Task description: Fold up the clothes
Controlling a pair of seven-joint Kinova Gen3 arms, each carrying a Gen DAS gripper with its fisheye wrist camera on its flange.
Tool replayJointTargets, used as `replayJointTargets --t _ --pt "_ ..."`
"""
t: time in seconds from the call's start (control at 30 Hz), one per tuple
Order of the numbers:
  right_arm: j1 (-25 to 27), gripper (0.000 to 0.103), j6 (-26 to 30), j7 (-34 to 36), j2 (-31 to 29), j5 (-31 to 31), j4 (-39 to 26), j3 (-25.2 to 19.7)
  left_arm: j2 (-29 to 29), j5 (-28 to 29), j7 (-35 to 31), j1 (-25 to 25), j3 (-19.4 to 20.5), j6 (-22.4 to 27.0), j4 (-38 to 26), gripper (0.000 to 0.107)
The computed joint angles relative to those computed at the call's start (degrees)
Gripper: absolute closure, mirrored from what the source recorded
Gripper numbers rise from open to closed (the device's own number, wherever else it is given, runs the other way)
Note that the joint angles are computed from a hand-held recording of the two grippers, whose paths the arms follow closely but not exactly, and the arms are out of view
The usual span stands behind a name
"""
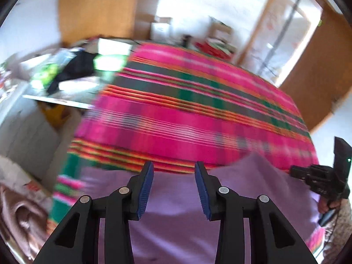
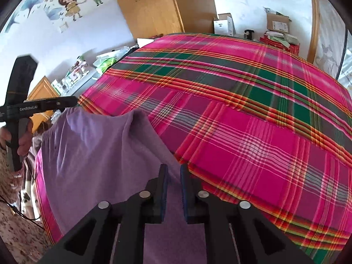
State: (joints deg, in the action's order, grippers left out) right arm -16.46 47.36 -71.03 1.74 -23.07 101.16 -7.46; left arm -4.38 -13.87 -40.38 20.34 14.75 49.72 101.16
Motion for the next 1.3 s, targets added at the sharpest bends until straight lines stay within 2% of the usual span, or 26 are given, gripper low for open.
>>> replayJointTargets --t 0.1,0.2,0.27,0.33,0.37,0.4,0.47,0.57,0.7,0.83,0.93,1.07,1.3 --pt "-1.1 0.076 -0.5 0.3 0.5 2.0 -0.5 -0.9 4.4 1.8 -4.8 1.9 0.5 -1.2 -2.9 0.067" --pt "-1.3 0.076 -0.6 2.0 1.6 2.5 -1.2 -2.3 9.2 2.7 -8.0 4.4 0.4 -0.1 -6.9 0.067" --pt "-3.4 0.077 -1.3 0.0 2.2 5.6 -1.3 -2.1 11.7 3.2 -10.1 6.0 -0.2 0.7 -9.1 0.067" --pt "-4.9 0.095 -2.5 -0.8 2.2 7.3 -0.8 -1.9 14.1 2.5 -10.3 8.0 -1.1 2.0 -11.3 0.067" --pt "-4.0 0.100 -2.8 -0.6 2.0 6.7 -0.6 -2.6 14.8 2.8 -10.7 8.5 -1.5 2.1 -12.0 0.067" --pt "-3.7 0.100 -3.6 0.4 1.6 5.4 0.0 -2.3 15.5 3.2 -11.2 8.9 -1.9 2.0 -12.5 0.067" --pt "-2.9 0.100 -6.5 0.5 0.5 3.4 1.4 -1.6 16.4 3.3 -11.7 9.8 -2.7 2.1 -13.4 0.067" --pt "-2.0 0.100 -6.8 1.0 0.7 0.4 1.7 -0.7 17.3 3.0 -11.0 10.8 -3.8 2.1 -14.2 0.067" --pt "-3.6 0.100 -8.1 -4.2 1.8 4.7 2.2 -0.9 18.6 1.4 -10.0 12.1 -4.8 1.7 -15.2 0.067" --pt "-2.8 0.099 -9.9 -4.5 1.3 4.5 3.3 -1.6 20.2 -0.6 -7.9 13.7 -5.7 2.1 -16.4 0.067" --pt "-3.2 0.091 -11.5 -7.6 0.6 6.5 4.5 -1.5 20.5 -2.2 -5.9 14.8 -6.4 1.5 -16.3 0.067" --pt "-2.6 0.089 -11.3 -7.9 0.8 4.5 4.4 -1.3 21.6 -5.0 -3.9 16.3 -6.8 1.3 -17.0 0.067" --pt "-2.3 0.088 -13.8 -13.8 -6.3 5.8 7.7 -0.3 22.4 -1.1 -6.7 14.0 -6.5 2.1 -19.1 0.067"
